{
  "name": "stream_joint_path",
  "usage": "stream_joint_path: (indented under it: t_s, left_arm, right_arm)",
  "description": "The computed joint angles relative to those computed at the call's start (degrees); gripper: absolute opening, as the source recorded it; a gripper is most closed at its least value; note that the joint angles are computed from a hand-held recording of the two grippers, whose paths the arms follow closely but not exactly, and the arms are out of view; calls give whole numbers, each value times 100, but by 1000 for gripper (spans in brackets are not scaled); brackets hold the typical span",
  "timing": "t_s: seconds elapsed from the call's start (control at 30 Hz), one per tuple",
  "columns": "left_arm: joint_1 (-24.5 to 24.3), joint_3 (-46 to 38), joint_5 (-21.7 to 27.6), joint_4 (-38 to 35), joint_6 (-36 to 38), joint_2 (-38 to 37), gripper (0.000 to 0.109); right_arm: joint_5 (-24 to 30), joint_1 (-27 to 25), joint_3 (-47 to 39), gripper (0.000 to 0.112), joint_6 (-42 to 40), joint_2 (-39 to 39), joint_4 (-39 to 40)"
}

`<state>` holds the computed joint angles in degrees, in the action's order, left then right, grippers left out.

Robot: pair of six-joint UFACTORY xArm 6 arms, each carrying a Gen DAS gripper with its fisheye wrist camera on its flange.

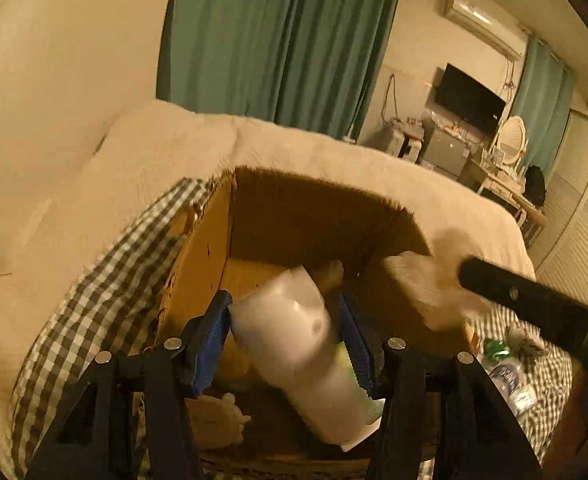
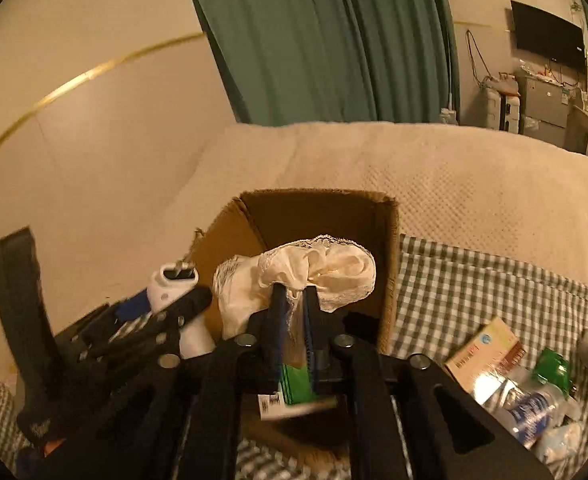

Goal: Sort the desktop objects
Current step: 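Carry the tube and lace cloth into the cardboard box and release both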

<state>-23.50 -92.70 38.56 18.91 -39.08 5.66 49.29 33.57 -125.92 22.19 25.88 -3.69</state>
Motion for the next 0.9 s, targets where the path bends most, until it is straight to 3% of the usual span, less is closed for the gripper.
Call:
stream_joint_path:
  t_s: [0.03,0.1,0.3,0.4,0.67,0.8,0.9]
  left_arm:
    - [-8,21,0,-5,41,6,79]
    - [-64,-1,164,253,-162,-28,95]
    - [-376,-196,286,311,-491,-235,95]
    - [-846,-857,678,504,-574,-57,95]
    - [-2029,-2094,1295,662,-941,747,102]
    - [-2470,-1849,994,594,-1114,1175,102]
    - [-2666,-1973,866,368,-609,1664,102]
  right_arm:
    - [209,-1,-397,37,116,271,-37]
    - [206,-58,-517,51,191,381,149]
    - [-622,-171,1207,51,430,-934,-286]
    - [-871,-312,2128,51,683,-1863,-574]
    - [-598,-980,4193,55,1121,-4289,-1275]
    - [-491,-1369,5748,55,1528,-5491,-1504]
    - [-511,-1771,6904,55,1773,-6217,-1331]
